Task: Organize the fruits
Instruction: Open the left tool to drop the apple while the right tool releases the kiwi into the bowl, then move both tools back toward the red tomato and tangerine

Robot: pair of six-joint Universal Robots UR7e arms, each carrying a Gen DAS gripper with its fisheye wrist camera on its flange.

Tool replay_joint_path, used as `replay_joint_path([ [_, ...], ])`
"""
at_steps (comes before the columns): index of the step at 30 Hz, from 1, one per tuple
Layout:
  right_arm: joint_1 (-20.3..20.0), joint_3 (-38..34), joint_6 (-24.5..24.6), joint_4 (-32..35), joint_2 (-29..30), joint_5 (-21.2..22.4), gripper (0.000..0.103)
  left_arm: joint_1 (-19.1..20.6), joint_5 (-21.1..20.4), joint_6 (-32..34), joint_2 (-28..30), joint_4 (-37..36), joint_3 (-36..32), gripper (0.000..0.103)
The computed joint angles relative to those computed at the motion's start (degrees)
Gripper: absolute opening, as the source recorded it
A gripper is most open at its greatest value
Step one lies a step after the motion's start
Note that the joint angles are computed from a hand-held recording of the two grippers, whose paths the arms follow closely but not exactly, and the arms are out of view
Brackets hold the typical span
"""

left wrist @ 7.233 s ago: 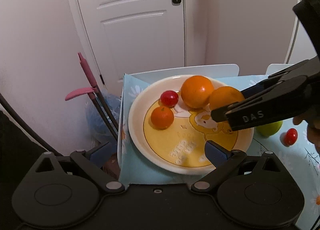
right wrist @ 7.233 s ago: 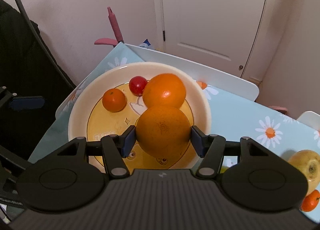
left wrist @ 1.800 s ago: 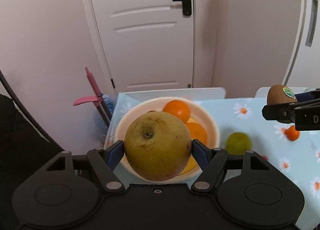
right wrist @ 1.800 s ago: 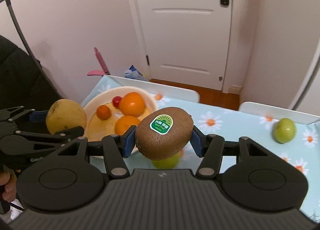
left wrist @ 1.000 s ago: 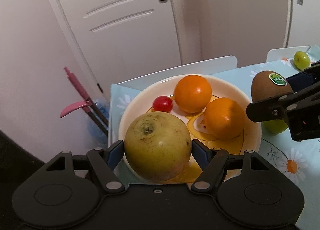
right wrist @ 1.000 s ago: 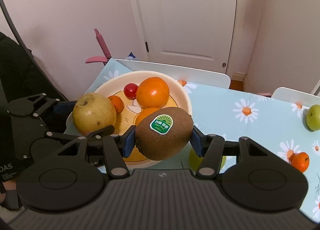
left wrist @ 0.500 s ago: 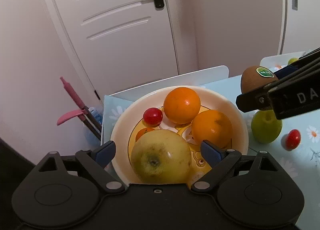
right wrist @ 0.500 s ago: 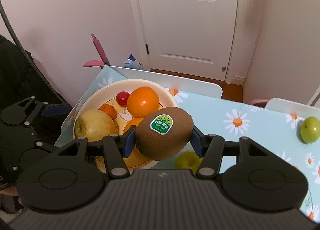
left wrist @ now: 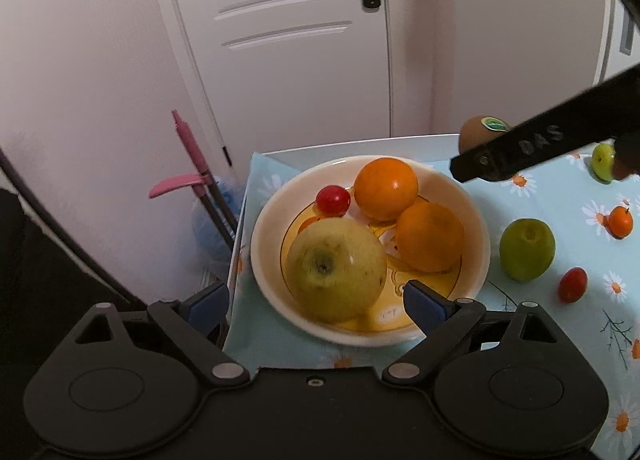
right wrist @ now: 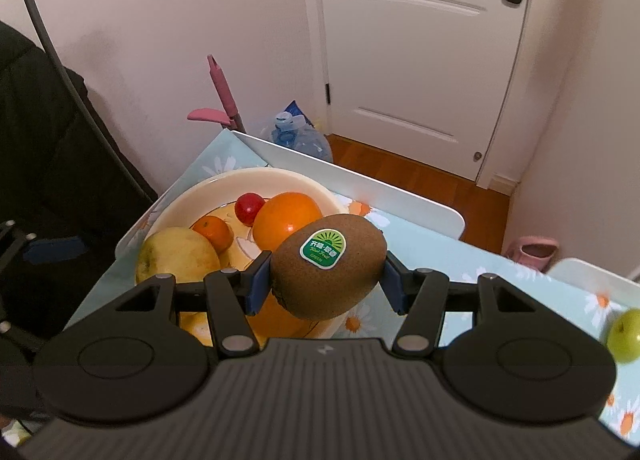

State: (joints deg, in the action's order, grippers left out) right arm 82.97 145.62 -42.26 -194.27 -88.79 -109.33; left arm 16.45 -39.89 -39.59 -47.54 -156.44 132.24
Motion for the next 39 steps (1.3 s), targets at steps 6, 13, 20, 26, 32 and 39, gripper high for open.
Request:
replay_joint_path([
  [6,-1.8,-2.0,-2.3,-0.2,3.2,1.1,0.071,-0.4,0.2,-4.8,-0.4,3.3,-0.2,0.096],
  [13,-3.2,-3.2,-3.7,-0.1,5.0,2.1,0.073,-0.3,0.3,-6.0,0.4,4.9,-0.8,0.096],
  [20,-3.2,-1.2,-4.0,-3.2,3.3,4.3,0.103,-0.5,-0.3,-6.2,0.6,4.4,-1.0,0.096],
  [26,-2.3,0.7,-1.6,-2.2,0.3,3.1,0.103,-0.7,-1.1,-6.0,-0.2,4.0,-0.8,0.096],
  [32,-0.2,3.1,0.4,-2.6,-3.8,1.4,0.103,-1.7,-1.2,-5.6,-1.3,3.6,-0.7,0.096],
  [39,3.2,5.6,3.3,-2.6,-10.0,-2.9,0.103,-3.9,-1.0,-3.1,-2.9,2.2,-0.5,0.096],
])
